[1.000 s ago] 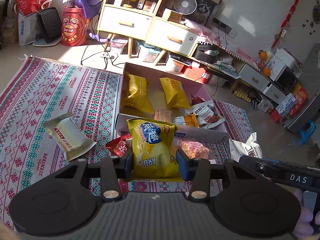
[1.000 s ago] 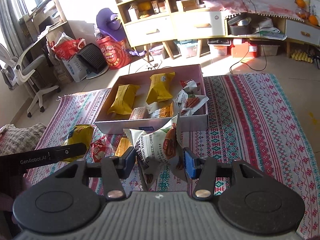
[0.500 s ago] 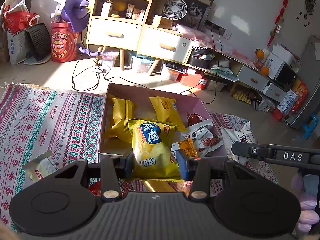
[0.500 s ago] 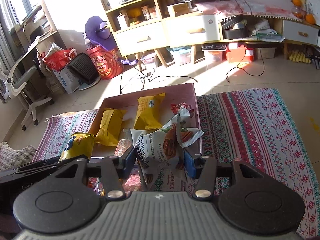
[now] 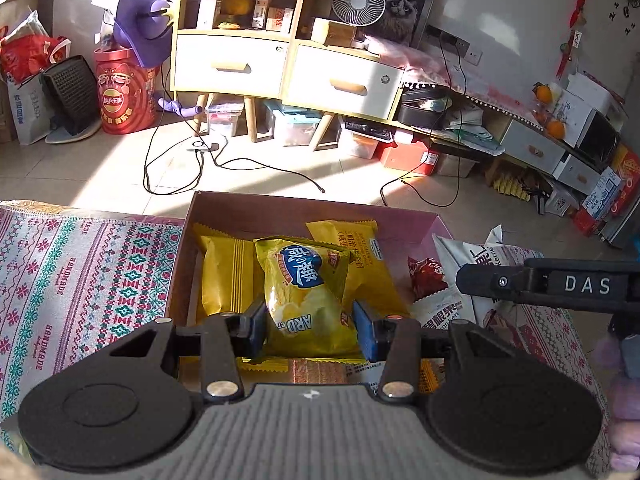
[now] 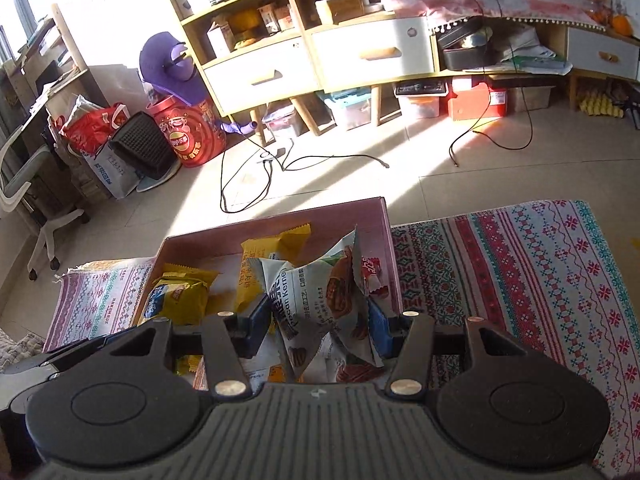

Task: Organize snacks
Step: 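Carry the chip bag and white wrapper into the pink box and open both grippers, then move both open grippers back to the snacks on the rug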

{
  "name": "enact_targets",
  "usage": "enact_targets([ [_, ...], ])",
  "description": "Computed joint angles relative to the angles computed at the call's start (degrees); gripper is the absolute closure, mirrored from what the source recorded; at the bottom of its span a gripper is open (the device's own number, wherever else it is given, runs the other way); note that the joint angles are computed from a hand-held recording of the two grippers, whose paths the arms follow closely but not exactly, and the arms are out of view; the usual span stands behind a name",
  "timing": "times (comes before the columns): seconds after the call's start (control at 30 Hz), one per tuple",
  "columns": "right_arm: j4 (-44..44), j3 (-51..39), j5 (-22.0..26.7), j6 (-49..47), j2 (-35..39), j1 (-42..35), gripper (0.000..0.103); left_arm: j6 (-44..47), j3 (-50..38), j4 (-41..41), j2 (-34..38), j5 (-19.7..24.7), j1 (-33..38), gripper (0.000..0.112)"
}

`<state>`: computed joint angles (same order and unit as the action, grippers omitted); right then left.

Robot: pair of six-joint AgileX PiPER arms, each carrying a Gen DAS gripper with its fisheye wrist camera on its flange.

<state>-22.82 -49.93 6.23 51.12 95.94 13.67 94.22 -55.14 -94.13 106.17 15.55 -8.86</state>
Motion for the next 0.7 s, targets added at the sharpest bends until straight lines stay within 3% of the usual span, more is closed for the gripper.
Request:
enact_targets([
  [0.23,1.88,-3.57,1.02,-3.36,3.00,-0.21,0.054,-3.92,-2.83,3.86,2.81,-3.11,-1.48,0.062],
  [0.37,-2.76,-3.39,0.10,1.26,2.67,-0.04,0.044,-1.11,-3.21,2.02,3.38,-2.41,-1.07,0.061],
  [0.5,6.22,-2.93,-1.54,-8.20,1.74,-0.67,0.036,-6.75,-4.18,8.51,3.53,-0.01,-0.41,0.045],
  [0.7,0.28,-2.03,-0.79,-3.02,0.09,0.16,0.031,-6.35,-2.86,8.43,1.88,0.77,-0.55,0.032],
])
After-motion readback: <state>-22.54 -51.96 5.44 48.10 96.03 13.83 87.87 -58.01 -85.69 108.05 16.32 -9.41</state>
